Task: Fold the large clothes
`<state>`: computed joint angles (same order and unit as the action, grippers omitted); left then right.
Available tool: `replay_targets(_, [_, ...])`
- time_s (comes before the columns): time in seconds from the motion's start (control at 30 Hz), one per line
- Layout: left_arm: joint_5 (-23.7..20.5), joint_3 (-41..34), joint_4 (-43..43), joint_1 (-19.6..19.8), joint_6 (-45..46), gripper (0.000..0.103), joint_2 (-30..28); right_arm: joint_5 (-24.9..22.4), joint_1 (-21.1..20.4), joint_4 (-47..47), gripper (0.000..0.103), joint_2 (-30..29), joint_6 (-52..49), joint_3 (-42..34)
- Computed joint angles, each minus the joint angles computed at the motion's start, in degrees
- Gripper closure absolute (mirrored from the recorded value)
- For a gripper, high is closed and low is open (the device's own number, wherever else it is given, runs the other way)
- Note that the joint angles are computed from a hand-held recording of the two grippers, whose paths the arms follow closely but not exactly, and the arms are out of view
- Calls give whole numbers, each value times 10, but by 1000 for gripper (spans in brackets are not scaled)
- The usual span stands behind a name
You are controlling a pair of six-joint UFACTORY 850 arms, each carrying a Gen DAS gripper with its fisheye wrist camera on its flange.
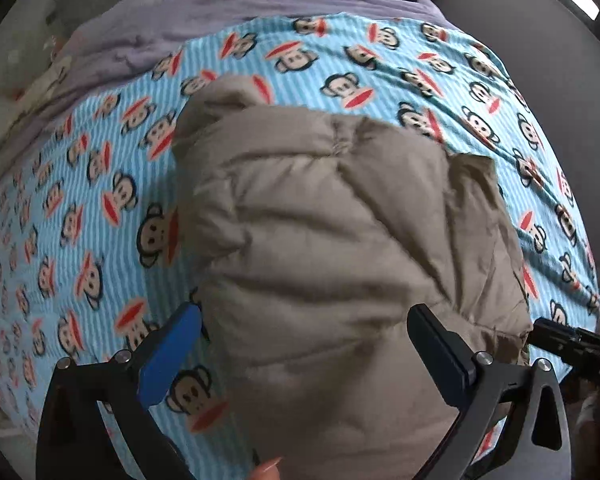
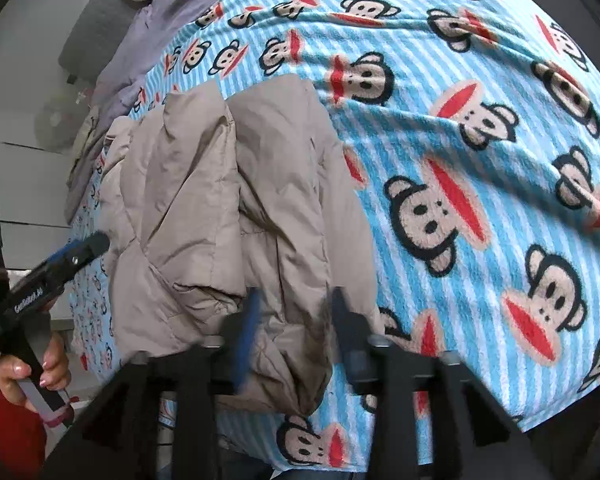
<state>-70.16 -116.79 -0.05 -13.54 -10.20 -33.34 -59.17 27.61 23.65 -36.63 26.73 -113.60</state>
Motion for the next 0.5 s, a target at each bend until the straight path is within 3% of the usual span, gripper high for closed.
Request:
replay_targets(0.1, [2, 26, -44, 19, 3, 0, 12, -3, -4, -7, 39, -5, 0, -8])
replay_targets(0.2, [12, 57, -95, 43, 11, 0, 26, 7, -14, 7, 21, -7, -10, -5])
replay_targets(0.3, [24, 84, -146, 68, 22, 0, 35, 17, -28, 50, 9, -13, -38, -3])
replay_targets(0.4, [21, 105, -234, 100, 46, 0, 32, 24, -43, 105, 9, -23, -70, 0])
replay_targets(0.43, [21, 115, -266, 110, 55, 0, 32, 22, -46, 117, 0, -30, -80, -5])
replay_targets(0.5, [19, 133, -329, 128, 78, 0, 29, 23, -52, 140, 0, -39, -102, -11])
